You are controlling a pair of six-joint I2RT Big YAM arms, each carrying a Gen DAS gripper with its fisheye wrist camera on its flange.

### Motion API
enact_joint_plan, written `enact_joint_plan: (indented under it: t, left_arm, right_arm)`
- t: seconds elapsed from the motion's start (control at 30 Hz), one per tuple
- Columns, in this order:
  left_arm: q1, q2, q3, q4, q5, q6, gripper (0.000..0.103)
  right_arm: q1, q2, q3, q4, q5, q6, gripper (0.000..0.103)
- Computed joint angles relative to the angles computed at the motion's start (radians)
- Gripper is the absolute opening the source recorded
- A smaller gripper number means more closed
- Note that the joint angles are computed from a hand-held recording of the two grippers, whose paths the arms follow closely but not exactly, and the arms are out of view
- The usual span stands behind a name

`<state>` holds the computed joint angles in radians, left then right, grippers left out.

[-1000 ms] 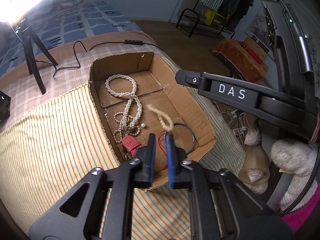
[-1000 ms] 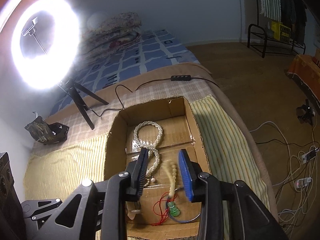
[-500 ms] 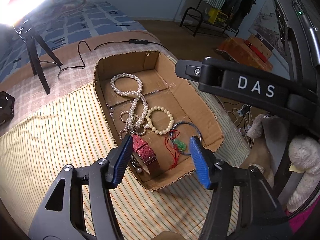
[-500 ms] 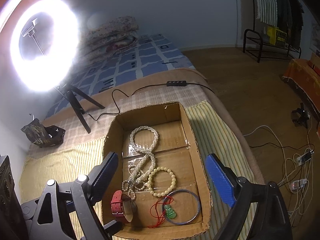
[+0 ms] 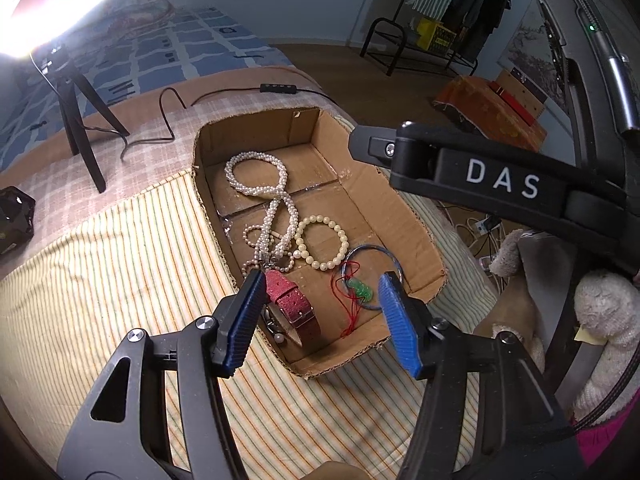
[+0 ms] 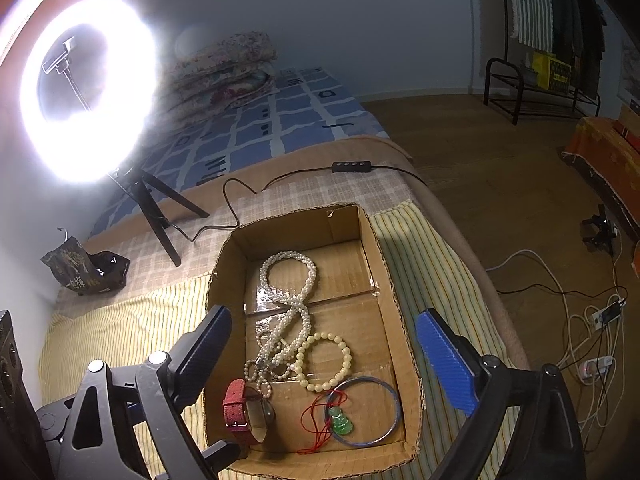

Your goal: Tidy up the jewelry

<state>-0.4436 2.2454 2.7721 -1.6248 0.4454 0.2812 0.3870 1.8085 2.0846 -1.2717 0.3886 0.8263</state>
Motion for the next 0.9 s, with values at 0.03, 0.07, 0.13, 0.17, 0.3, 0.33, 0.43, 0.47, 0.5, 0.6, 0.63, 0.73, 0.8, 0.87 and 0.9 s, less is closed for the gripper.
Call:
enact_joint_plan:
  t: [0.03, 0.07, 0.13, 0.17, 0.3, 0.33, 0.43, 0.47, 0.5, 0.6, 0.63, 0.73, 0.8, 0.87, 0.9]
  left_arm:
    - [0.001, -0.013, -0.019, 0.012, -0.001, 0.003, 0.06]
    - [0.002, -0.025, -0.038, 0.023, -0.001, 0.005, 0.06]
    - [0.006, -0.05, -0.072, 0.043, 0.001, 0.006, 0.06]
    - [0.008, -0.064, -0.093, 0.056, 0.0, 0.008, 0.06]
    - [0.016, -0.126, -0.185, 0.111, -0.006, 0.012, 0.06]
    - [0.02, -0.145, -0.21, 0.126, -0.006, 0.013, 0.06]
    - [0.03, -0.197, -0.281, 0.171, -0.009, 0.015, 0.06]
    - [0.034, -0.218, -0.309, 0.189, -0.01, 0.014, 0.06]
    - [0.037, -0.234, -0.331, 0.204, -0.01, 0.013, 0.06]
    - [0.049, -0.295, -0.415, 0.262, -0.018, 0.016, 0.06]
    - [0.054, -0.317, -0.445, 0.283, -0.021, 0.018, 0.06]
    - [0.068, -0.366, -0.506, 0.324, -0.021, 0.022, 0.06]
    - [0.079, -0.399, -0.546, 0.348, -0.021, 0.028, 0.06]
    - [0.09, -0.425, -0.577, 0.364, -0.022, 0.037, 0.061]
    - [0.096, -0.439, -0.592, 0.371, -0.024, 0.043, 0.064]
  right_arm:
    - [0.002, -0.001, 0.0, -0.001, 0.003, 0.0, 0.095]
    - [0.004, -0.002, 0.0, -0.004, 0.006, 0.002, 0.095]
    - [0.01, -0.004, 0.002, -0.01, 0.013, 0.005, 0.095]
    - [0.013, -0.005, 0.004, -0.015, 0.017, 0.006, 0.095]
    - [0.03, -0.012, 0.015, -0.038, 0.043, 0.013, 0.095]
    - [0.034, -0.013, 0.02, -0.044, 0.05, 0.016, 0.095]
    - [0.048, -0.019, 0.034, -0.058, 0.072, 0.022, 0.096]
    - [0.054, -0.021, 0.038, -0.063, 0.081, 0.021, 0.097]
    - [0.062, -0.022, 0.045, -0.07, 0.093, 0.02, 0.097]
    - [0.082, -0.018, 0.068, -0.095, 0.126, 0.015, 0.098]
    - [0.091, -0.018, 0.075, -0.103, 0.138, 0.013, 0.098]
    - [0.119, -0.017, 0.094, -0.122, 0.173, 0.009, 0.1]
    - [0.135, -0.007, 0.12, -0.147, 0.195, 0.007, 0.101]
    - [0.152, 0.0, 0.142, -0.17, 0.222, 0.011, 0.102]
    - [0.161, 0.0, 0.148, -0.177, 0.237, 0.016, 0.103]
